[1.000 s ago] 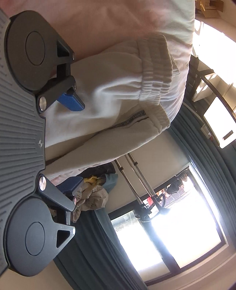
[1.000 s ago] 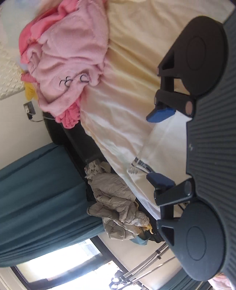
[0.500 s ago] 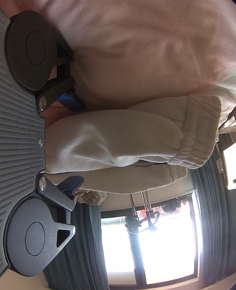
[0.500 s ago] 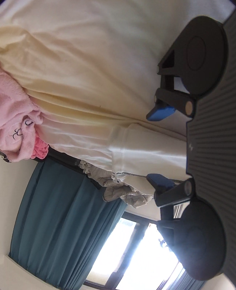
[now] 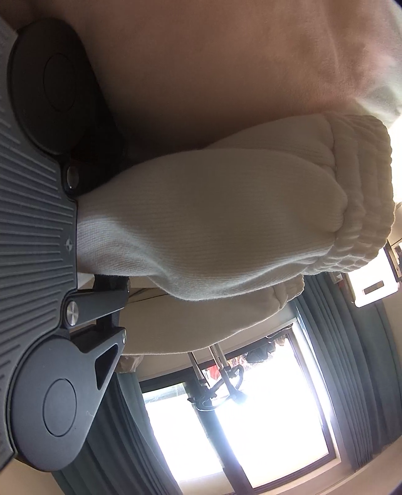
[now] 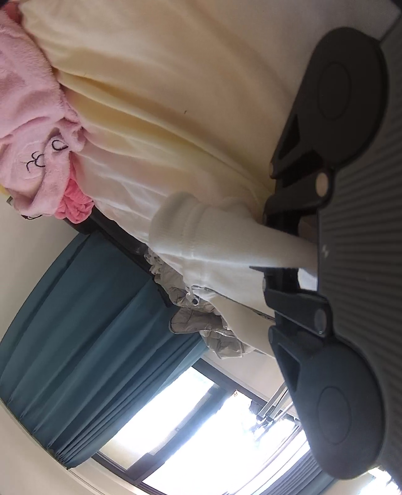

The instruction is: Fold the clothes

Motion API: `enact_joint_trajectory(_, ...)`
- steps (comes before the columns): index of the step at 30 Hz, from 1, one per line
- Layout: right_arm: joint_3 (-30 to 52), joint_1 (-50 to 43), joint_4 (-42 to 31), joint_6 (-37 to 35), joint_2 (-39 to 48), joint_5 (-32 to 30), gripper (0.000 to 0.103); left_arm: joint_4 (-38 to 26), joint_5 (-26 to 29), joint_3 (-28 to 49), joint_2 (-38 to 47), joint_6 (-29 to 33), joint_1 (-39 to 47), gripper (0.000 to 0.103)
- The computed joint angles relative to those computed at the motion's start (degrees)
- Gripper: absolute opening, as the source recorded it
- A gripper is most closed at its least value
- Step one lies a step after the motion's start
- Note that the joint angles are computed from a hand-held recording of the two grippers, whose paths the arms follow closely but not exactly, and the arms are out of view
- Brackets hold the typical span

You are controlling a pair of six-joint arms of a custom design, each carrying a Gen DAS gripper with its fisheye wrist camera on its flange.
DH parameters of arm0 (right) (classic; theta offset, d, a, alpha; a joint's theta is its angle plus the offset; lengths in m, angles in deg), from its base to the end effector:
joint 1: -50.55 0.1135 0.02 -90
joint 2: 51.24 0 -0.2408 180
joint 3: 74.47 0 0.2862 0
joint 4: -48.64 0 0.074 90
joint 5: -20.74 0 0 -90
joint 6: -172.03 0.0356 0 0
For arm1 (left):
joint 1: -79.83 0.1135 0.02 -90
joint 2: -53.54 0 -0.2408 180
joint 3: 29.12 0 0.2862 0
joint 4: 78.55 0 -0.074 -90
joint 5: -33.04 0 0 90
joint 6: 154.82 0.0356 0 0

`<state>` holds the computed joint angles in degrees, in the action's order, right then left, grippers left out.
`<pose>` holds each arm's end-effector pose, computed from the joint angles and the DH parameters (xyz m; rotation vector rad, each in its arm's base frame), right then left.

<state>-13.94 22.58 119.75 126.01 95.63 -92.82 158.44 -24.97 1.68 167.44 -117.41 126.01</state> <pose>0.3094 -0.1482 -0.0685 0.8385 1.6512 0.5723 0.1836 0.1641 0.0037 -1.2709 1.5554 -0.6348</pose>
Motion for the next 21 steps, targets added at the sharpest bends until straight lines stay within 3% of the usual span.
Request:
enact_joint_trajectory(3,-4.06,1.84,-0.15,-0.77,-4.57,5.26,0.009,-1.46,2.91,-3.74,-7.25,-2.04,2.2,0.017)
enact_joint_trajectory(6,-10.31,2.28,-1.52,2.58,-11.3,8.04,0.008,-8.3,9.21,-7.26,-18.12,-2.27,6.48,0.016)
enact_joint_trajectory(11,-23.6,-2.52,-5.05,0.83,-26.68,3.39,0.008,-23.87,23.65,-9.82,-30.54,1.19,18.41,0.016)
enact_joint_trajectory(16,-37.43,-14.01,-10.07,-1.17,-41.55,-7.21,0.007,-58.26,34.73,-5.52,-39.2,22.75,31.38,0.016)
enact_joint_trajectory(19,-43.14,-24.87,-20.33,-2.69,-50.45,-16.96,0.007,-82.28,37.2,0.46,-36.87,45.75,38.41,0.016)
enact_joint_trajectory(21,-45.33,-32.05,-30.34,-6.09,-56.61,-22.85,0.007,-94.25,35.95,3.46,-35.6,60.25,41.92,0.017)
